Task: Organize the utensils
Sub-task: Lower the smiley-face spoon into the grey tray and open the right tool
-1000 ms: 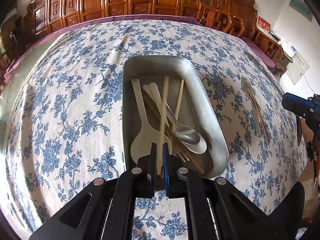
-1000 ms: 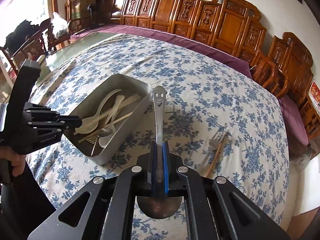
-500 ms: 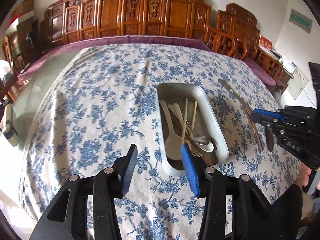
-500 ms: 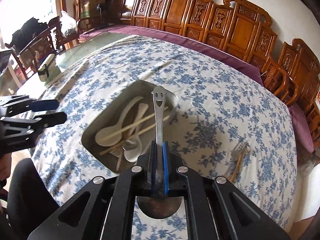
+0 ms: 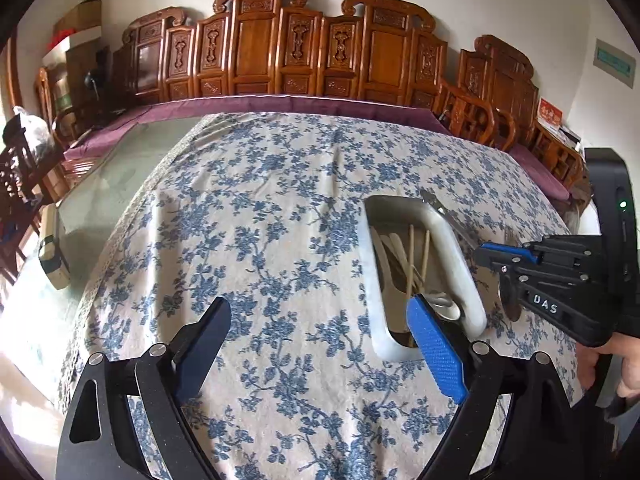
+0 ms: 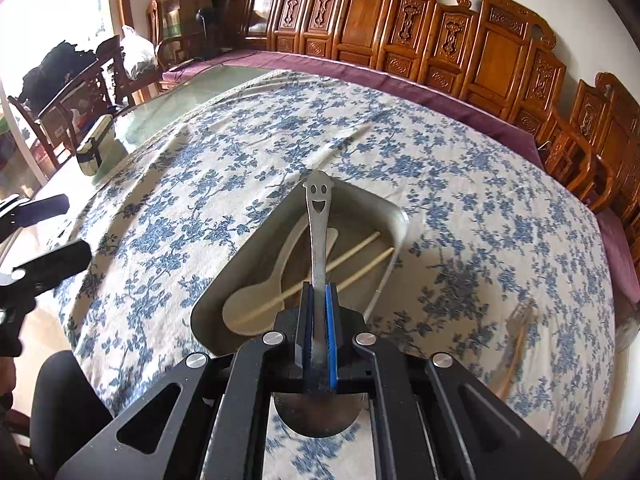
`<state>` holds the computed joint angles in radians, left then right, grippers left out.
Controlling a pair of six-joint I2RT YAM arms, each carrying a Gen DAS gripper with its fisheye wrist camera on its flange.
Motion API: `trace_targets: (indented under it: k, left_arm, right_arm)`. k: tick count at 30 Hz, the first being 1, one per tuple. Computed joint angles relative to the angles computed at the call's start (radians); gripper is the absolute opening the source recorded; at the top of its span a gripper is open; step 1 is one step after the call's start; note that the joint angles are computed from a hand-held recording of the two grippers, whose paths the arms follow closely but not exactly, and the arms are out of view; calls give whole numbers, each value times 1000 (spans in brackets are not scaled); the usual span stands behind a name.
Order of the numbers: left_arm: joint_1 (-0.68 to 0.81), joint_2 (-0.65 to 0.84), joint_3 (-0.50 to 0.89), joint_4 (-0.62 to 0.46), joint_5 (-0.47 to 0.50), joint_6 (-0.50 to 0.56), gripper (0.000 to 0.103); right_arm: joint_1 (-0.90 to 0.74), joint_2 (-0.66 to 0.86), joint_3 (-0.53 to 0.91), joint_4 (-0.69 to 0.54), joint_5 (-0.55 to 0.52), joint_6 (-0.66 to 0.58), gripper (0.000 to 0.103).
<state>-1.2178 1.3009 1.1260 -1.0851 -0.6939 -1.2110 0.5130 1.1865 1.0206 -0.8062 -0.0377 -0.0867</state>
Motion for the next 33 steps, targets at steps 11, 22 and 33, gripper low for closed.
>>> trace_targets:
  k: [11, 22, 33]
  left_arm:
    - [39, -56, -67, 33, 24, -4, 86]
    - [39, -38, -74, 51, 38, 2, 86]
    - [-15, 60, 8, 30, 12, 7, 86]
  right_arm:
    - [-1, 167, -33, 147, -11, 68, 7]
    - [-56, 271, -30, 219, -79, 103, 7]
    - [-168, 139, -63, 168, -198, 13, 16]
